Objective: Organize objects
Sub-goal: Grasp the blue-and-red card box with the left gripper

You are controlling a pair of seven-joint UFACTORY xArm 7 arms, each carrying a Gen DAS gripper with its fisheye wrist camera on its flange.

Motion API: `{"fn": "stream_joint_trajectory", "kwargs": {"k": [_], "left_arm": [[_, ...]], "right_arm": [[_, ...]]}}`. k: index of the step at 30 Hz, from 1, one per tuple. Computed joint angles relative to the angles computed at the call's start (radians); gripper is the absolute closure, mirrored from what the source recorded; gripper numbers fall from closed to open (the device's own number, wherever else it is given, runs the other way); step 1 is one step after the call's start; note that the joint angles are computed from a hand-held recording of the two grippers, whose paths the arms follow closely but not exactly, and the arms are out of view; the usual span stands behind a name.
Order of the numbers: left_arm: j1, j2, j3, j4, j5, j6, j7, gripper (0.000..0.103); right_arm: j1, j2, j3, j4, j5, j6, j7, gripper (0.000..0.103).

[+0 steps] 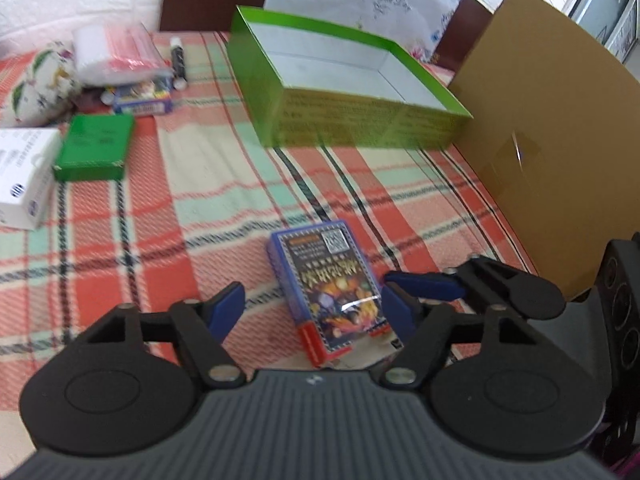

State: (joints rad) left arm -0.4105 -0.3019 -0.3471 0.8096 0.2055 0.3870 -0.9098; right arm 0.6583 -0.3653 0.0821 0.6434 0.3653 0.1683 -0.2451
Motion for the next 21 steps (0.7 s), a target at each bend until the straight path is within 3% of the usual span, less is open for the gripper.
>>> {"fn": "stream_joint_trajectory", "kwargs": {"k": [2,4,5,7,11,14,17,19,21], "left_arm": [[-0.017,0.030,0.020,0.008,-0.035,-0.006,0.026,0.033],[-0.032,0.061,0.039,0.007,-0.065,-0.028,0.049,0.044],[-0.010,0.066,0.020,0.003,-0.028,-0.053,0.024,0.052],[0.001,0.072,0.009,0.012,0.005,-0.049,0.005,0.057],[0.016,0.023,0.014,-0.007,0.022,-0.050,-0.039,0.069],[0.076,-0.036,-0.026,0.002,0.101,-0.025,-0.090,0.069],[0.152,-0.059,-0.077,0.058,0.216,0.026,-0.135,0.069],[0.186,-0.043,-0.085,0.107,0.272,0.040,-0.148,0.069],[0.198,-0.001,-0.072,0.167,0.298,0.040,-0.146,0.069]], "right_arm": [[-0.042,0.012,0.040,0.006,-0.038,0.013,0.044,0.022],[-0.083,0.024,0.079,0.000,-0.091,-0.016,0.084,0.026],[-0.116,0.029,0.113,0.001,-0.139,-0.026,0.112,0.030],[-0.181,0.037,0.176,0.000,-0.235,-0.046,0.180,0.030],[-0.161,0.047,0.149,0.007,-0.280,-0.077,0.208,0.034],[-0.212,0.059,0.193,0.019,-0.366,-0.170,0.237,0.035],[-0.225,0.107,0.187,0.078,-0.413,-0.241,0.234,0.035],[-0.275,0.147,0.215,0.132,-0.447,-0.277,0.242,0.035],[-0.386,0.178,0.294,0.178,-0.485,-0.310,0.260,0.035]]}}
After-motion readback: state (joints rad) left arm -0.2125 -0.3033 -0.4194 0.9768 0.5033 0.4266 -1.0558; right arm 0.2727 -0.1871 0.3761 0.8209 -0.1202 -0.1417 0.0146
